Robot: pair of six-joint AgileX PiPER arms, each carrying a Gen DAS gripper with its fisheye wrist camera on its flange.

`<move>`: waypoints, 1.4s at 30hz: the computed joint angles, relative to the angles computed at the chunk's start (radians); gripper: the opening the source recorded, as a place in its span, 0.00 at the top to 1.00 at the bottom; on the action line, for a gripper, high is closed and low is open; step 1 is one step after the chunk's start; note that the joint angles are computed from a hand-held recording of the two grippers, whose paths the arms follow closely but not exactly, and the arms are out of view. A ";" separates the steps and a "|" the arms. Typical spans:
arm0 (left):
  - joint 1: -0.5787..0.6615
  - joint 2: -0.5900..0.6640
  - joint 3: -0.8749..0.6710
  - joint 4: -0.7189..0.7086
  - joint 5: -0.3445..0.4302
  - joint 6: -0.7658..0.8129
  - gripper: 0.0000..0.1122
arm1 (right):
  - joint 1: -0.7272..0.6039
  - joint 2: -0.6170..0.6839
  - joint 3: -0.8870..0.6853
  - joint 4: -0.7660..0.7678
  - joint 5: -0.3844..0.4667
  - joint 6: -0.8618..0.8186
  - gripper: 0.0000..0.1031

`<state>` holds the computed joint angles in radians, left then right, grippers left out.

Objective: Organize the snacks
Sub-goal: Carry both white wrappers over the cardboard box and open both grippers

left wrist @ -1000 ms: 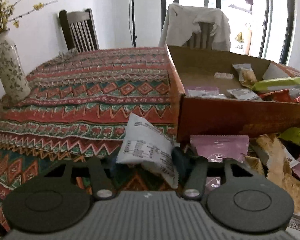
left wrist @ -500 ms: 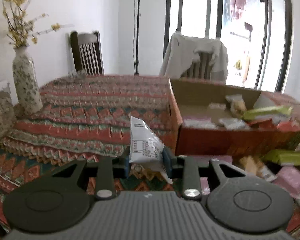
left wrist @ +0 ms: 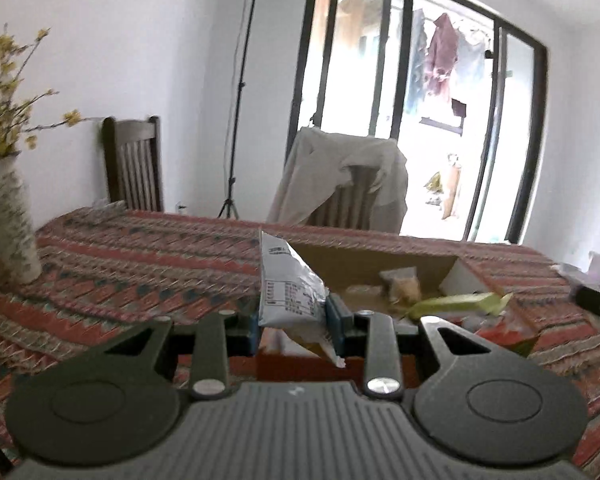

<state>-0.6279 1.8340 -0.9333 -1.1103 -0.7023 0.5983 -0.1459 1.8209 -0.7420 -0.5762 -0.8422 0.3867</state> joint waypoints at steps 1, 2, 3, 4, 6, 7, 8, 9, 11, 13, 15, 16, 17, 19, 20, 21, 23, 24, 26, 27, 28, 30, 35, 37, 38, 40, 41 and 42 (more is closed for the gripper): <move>-0.003 0.010 -0.024 -0.005 0.001 0.014 0.71 | 0.019 0.001 -0.025 0.001 0.017 0.004 0.61; -0.005 0.019 -0.046 -0.009 0.003 0.027 0.71 | 0.035 0.003 -0.047 0.001 0.031 0.012 0.61; -0.003 0.030 -0.073 -0.009 0.010 0.035 0.71 | 0.053 0.007 -0.074 0.004 0.049 0.020 0.61; -0.001 0.041 -0.096 -0.011 0.015 0.042 0.71 | 0.074 0.015 -0.109 0.007 0.073 0.031 0.61; 0.009 0.071 -0.152 -0.017 0.030 0.057 0.71 | 0.112 0.034 -0.176 0.011 0.122 0.059 0.61; 0.014 0.086 -0.176 -0.017 0.037 0.057 0.71 | 0.127 0.046 -0.205 0.012 0.140 0.071 0.61; 0.018 0.100 -0.201 -0.023 0.044 0.063 0.71 | 0.149 0.060 -0.237 0.022 0.162 0.078 0.61; 0.022 0.120 -0.233 -0.037 0.049 0.079 0.71 | 0.164 0.076 -0.270 0.025 0.184 0.086 0.61; 0.024 0.157 -0.285 -0.060 0.045 0.102 0.71 | 0.193 0.111 -0.327 0.044 0.216 0.088 0.61; 0.030 0.193 -0.336 -0.081 0.046 0.120 0.71 | 0.212 0.146 -0.371 0.068 0.234 0.091 0.61; 0.038 0.224 -0.372 -0.086 0.049 0.120 0.71 | 0.223 0.177 -0.403 0.077 0.243 0.107 0.61; 0.041 0.242 -0.391 -0.088 0.048 0.124 0.71 | 0.227 0.193 -0.414 0.090 0.241 0.100 0.61; 0.041 0.258 -0.404 -0.089 0.044 0.127 0.71 | 0.233 0.209 -0.420 0.113 0.235 0.075 0.61; 0.043 0.283 -0.407 -0.063 0.026 0.107 0.71 | 0.233 0.234 -0.423 0.121 0.214 0.052 0.61; 0.042 0.298 -0.413 -0.065 0.018 0.112 0.71 | 0.230 0.242 -0.429 0.103 0.215 0.072 0.61; 0.046 0.309 -0.421 -0.074 0.022 0.127 0.71 | 0.226 0.247 -0.434 0.085 0.218 0.092 0.61; 0.057 0.320 -0.428 -0.082 0.041 0.145 0.71 | 0.229 0.253 -0.433 0.091 0.220 0.077 0.61; 0.063 0.324 -0.426 -0.075 0.047 0.135 0.71 | 0.233 0.255 -0.432 0.102 0.225 0.057 0.61; 0.072 0.328 -0.419 -0.052 0.064 0.112 0.71 | 0.245 0.261 -0.436 0.128 0.245 0.011 0.61; 0.073 0.330 -0.417 -0.049 0.070 0.111 0.71 | 0.249 0.261 -0.435 0.135 0.253 -0.003 0.61; 0.075 0.331 -0.415 -0.044 0.072 0.111 0.71 | 0.253 0.262 -0.440 0.133 0.263 -0.006 0.61; 0.075 0.337 -0.414 -0.040 0.071 0.114 0.71 | 0.257 0.262 -0.439 0.131 0.272 -0.010 0.61; 0.066 0.339 -0.406 -0.065 0.033 0.101 0.46 | 0.264 0.249 -0.425 0.181 0.305 -0.058 0.51; 0.053 0.343 -0.402 -0.088 -0.019 0.097 0.17 | 0.266 0.246 -0.420 0.192 0.302 -0.064 0.31; 0.048 0.344 -0.398 -0.092 -0.046 0.089 0.14 | 0.265 0.243 -0.415 0.204 0.297 -0.071 0.24; 0.046 0.335 -0.373 -0.062 -0.076 0.031 0.08 | 0.263 0.243 -0.408 0.233 0.281 -0.086 0.00; 0.045 0.332 -0.363 -0.053 -0.086 0.005 0.08 | 0.261 0.242 -0.403 0.241 0.274 -0.086 0.00; 0.048 0.328 -0.355 -0.043 -0.085 -0.012 0.08 | 0.260 0.242 -0.404 0.242 0.277 -0.082 0.00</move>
<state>-0.5803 2.1618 -1.2884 -1.1529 -0.7870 0.5865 0.1137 2.0633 -1.1465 -0.3339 -0.5648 0.3049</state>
